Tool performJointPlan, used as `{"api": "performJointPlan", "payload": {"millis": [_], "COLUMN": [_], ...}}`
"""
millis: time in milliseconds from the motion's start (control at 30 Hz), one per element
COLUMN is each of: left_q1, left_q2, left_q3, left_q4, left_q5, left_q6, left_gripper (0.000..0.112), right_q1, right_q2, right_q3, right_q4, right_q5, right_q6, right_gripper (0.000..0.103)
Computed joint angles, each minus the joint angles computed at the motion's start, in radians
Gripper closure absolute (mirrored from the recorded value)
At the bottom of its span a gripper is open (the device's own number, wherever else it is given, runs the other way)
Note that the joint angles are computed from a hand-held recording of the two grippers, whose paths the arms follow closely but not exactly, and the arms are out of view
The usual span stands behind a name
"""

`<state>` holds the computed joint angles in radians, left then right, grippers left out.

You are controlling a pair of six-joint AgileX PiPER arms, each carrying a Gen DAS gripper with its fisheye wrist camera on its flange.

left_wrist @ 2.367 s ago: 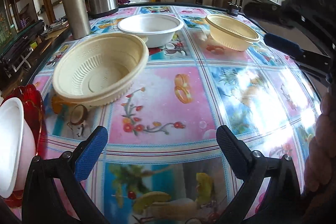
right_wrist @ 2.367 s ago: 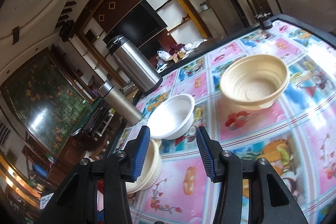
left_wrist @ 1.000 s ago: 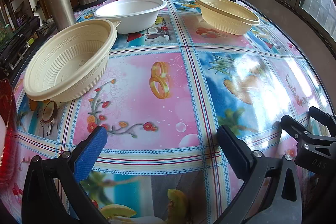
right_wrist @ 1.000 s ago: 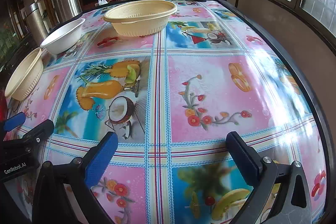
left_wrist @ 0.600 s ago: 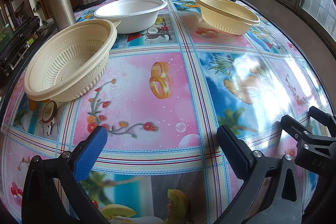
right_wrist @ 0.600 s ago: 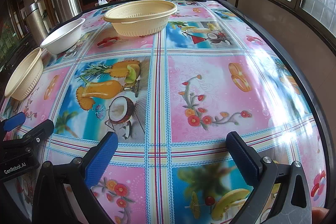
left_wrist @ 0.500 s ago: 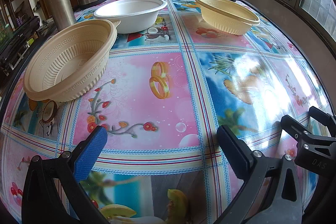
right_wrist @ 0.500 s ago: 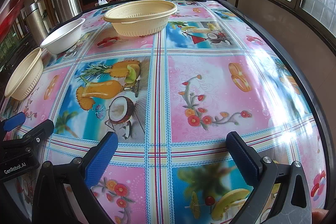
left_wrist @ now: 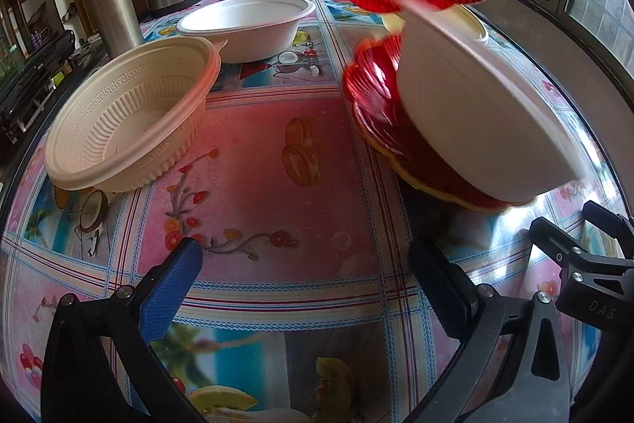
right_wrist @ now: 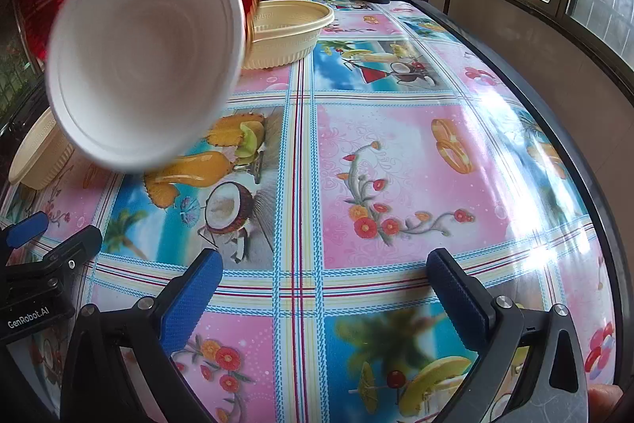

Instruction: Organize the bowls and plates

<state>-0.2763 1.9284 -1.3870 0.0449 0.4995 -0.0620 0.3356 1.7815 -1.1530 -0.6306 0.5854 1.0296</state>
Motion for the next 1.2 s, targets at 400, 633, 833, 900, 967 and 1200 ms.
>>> {"api": "performJointPlan", "payload": {"millis": [400,633,833,900,967,1200], "left_q1": [-0.008,-0.008,-0.009,-0.008,-0.008,-0.009], "left_q2": [0.006,0.006,0.006,0.007,0.007,0.007], "left_q3": [-0.007,-0.008,-0.008,-0.009,-0.009,-0.009], "left_q4": [0.015,0.015,0.015,0.015,0.015,0.016], "left_q5": [0.000,0.000,0.000,0.000,0.000,0.001], "left_q6": [-0.019,-0.018,-0.019,-0.019,-0.018,-0.020], "left_gripper": [0.009,0.009,0.009,0.009,0.009,0.009], "right_q1": [0.002,0.002,0.003,0.004,0.003,0.004], "right_q2": [0.001,0.001,0.002,0.002,0.002,0.002], "right_q3": [-0.002,-0.002,-0.002,-0.002,-0.002,-0.002], "right_q4": [0.000,0.000,0.000,-0.001,-0.001,-0.002], "right_q5": [0.003,0.003,0.003,0.003,0.003,0.003], "right_q6": [-0.001,-0.001,0.000,0.001,0.001,0.002], "right_gripper": [0.000,0.000,0.000,0.000,0.000,0.000]}}
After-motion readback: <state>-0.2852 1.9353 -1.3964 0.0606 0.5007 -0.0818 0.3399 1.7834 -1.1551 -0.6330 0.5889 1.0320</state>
